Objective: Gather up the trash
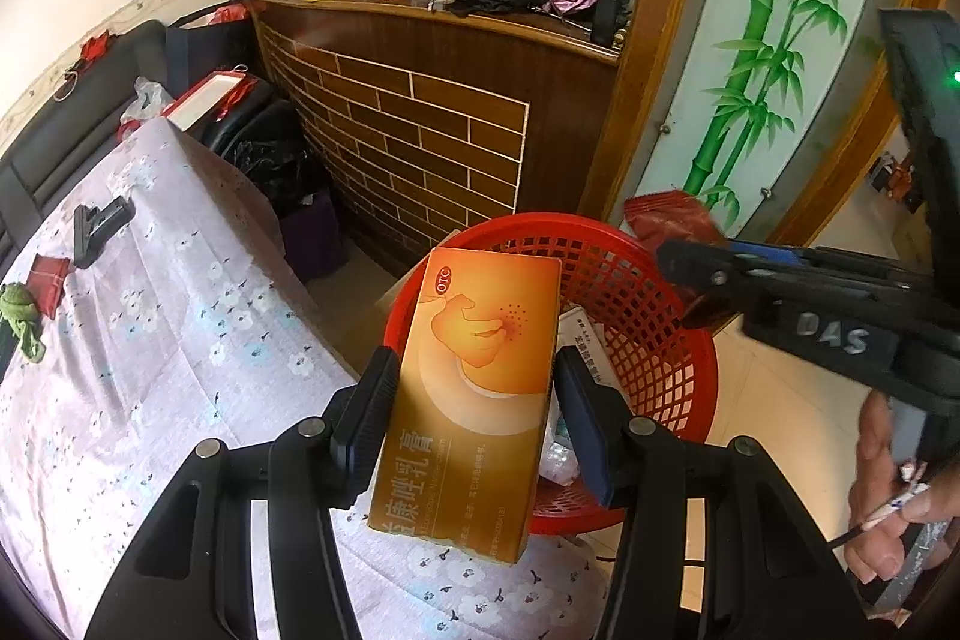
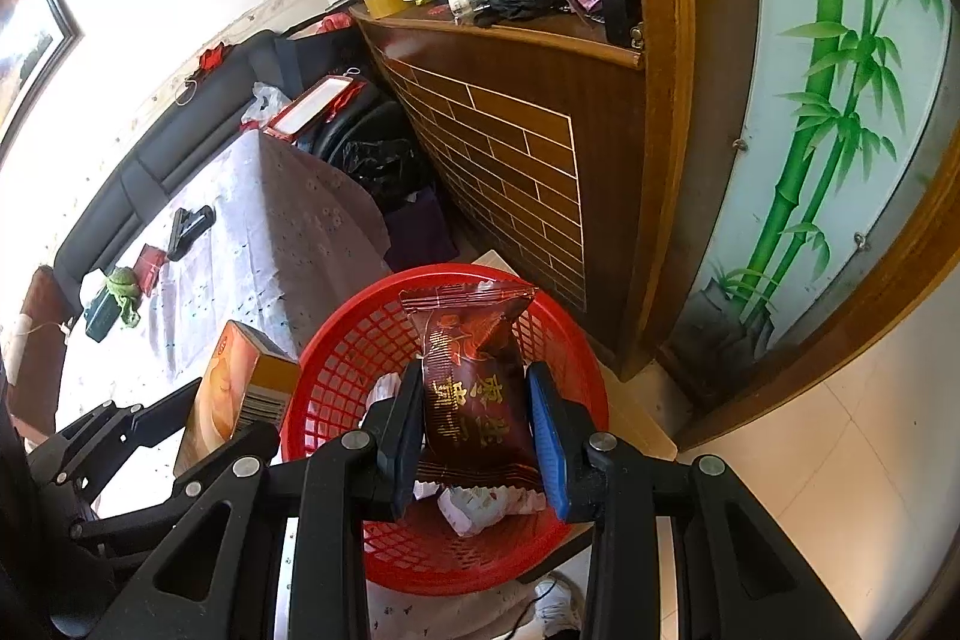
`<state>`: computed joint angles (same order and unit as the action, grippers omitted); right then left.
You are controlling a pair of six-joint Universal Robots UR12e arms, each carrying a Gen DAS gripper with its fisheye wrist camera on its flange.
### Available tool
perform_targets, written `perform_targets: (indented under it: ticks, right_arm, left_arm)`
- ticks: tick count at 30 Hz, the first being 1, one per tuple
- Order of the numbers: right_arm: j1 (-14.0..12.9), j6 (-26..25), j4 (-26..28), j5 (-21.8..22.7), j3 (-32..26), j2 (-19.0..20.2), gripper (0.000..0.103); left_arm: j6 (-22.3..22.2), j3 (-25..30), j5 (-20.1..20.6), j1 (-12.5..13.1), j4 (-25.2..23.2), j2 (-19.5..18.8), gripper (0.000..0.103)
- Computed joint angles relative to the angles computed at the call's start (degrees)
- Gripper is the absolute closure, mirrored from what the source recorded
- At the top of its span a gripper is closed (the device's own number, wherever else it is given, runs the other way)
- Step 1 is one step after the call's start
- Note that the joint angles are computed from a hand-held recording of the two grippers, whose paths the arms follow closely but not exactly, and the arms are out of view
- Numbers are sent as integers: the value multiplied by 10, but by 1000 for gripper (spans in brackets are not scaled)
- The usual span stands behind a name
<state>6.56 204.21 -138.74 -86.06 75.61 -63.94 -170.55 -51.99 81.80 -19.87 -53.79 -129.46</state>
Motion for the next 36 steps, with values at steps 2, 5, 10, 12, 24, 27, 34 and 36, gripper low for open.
perform_targets:
  ticks: [2, 5, 10, 12, 24, 27, 34, 36]
  right_arm:
    - [1, -9, 10, 0, -7, 5, 66]
    - [0, -12, 23, -5, -14, 10, 58]
    - [0, -3, 10, -14, -5, 3, 46]
    - [1, 2, 5, -26, 1, -4, 43]
    - [59, -9, -29, -227, 55, -60, 17]
    - [75, -9, -25, -247, 71, -73, 16]
    - [107, -15, -12, -308, 89, -89, 15]
    - [114, -13, -14, -315, 94, -94, 15]
  left_arm:
    - [3, 1, 0, -1, 1, -1, 50]
    - [4, 0, 1, 0, 0, 0, 37]
    - [0, -28, -3, 4, 30, 16, 34]
    - [-1, -50, -1, 7, 60, 28, 27]
    - [60, -179, 7, 33, 183, 116, 12]
    - [71, -200, 4, 41, 186, 134, 10]
    - [82, -253, -5, 53, 197, 170, 9]
    - [74, -260, -17, 58, 190, 176, 9]
